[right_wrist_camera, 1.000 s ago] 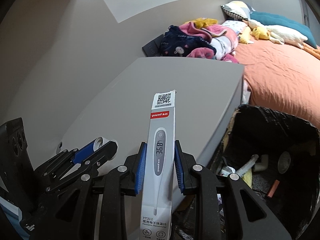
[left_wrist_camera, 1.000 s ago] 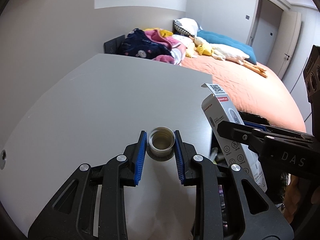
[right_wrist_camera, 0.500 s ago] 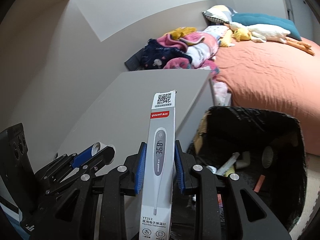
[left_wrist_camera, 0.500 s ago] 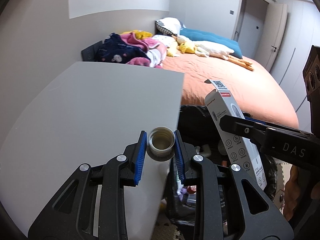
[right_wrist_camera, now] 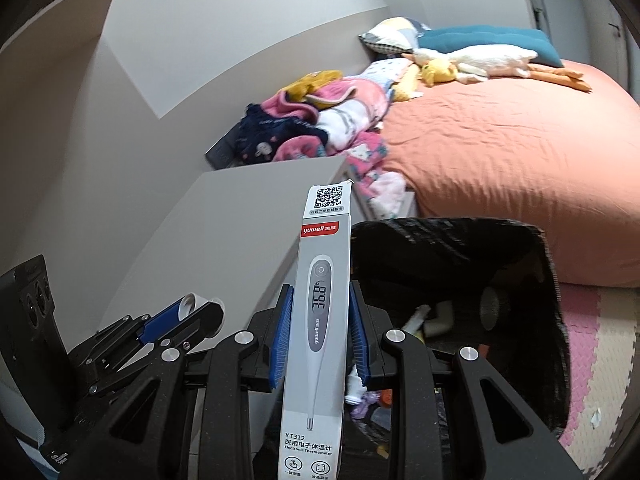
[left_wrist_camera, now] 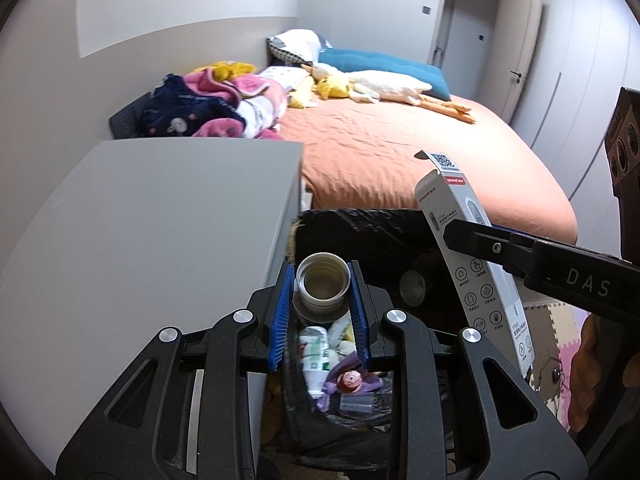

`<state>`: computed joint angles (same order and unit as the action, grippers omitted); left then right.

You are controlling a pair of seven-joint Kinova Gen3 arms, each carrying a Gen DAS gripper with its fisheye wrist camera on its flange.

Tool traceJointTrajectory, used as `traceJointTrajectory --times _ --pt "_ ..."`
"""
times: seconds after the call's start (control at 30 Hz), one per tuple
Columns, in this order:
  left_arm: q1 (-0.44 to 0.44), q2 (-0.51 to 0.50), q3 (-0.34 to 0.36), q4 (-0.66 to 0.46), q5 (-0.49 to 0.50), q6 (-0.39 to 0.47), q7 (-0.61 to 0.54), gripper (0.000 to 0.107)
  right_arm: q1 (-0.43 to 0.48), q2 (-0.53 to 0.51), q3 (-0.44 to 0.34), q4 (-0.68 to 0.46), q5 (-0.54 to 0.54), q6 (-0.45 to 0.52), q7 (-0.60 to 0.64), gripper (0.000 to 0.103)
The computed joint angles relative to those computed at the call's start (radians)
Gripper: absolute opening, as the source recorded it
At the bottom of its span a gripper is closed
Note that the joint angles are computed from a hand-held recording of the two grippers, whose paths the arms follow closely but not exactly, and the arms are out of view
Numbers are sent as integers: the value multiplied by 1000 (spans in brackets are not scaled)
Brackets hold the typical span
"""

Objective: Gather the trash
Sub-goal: 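Open the left tool to drop the cup while the right tool releases the box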

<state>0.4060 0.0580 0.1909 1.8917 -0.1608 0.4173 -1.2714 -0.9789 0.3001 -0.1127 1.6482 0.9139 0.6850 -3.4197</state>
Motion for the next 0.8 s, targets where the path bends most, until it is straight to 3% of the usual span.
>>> traceJointTrajectory --times 0.43,0.8 --pt "39 80 20 -75 69 8 -100 27 38 -66 -38 98 51 85 -117 29" --pt "56 124 12 -102 122 21 -148 27 75 -74 -65 114 38 103 -122 30"
